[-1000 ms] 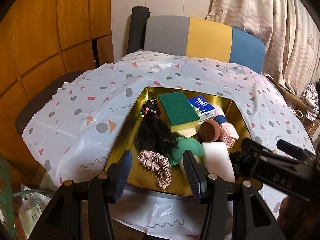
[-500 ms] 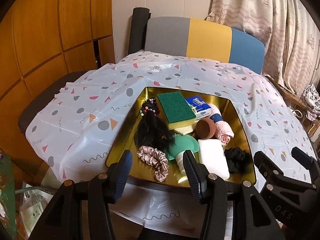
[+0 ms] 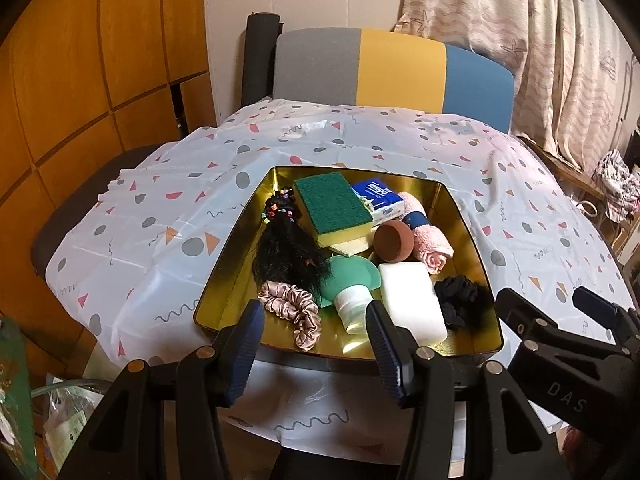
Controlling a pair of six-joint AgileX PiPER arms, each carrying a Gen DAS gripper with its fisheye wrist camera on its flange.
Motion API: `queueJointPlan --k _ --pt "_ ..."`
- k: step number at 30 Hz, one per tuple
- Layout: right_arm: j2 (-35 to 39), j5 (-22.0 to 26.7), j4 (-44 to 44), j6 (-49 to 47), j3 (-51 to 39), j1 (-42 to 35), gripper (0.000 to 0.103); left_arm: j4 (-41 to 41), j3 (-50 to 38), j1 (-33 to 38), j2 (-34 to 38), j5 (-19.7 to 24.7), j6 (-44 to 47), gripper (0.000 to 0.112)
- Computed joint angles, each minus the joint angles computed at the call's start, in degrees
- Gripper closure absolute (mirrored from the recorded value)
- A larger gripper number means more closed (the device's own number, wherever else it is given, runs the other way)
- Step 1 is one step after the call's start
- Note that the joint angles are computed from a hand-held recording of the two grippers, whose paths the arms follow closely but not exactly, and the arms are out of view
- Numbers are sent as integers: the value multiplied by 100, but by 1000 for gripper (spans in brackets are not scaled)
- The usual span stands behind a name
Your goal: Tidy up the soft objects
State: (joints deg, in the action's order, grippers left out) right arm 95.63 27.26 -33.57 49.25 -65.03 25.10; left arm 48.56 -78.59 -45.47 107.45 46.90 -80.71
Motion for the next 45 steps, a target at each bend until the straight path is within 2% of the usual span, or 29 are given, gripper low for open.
queueJointPlan --k 45 --pt "32 3 242 -185 -8 -62 0 -2 39 31 4 -85 39 59"
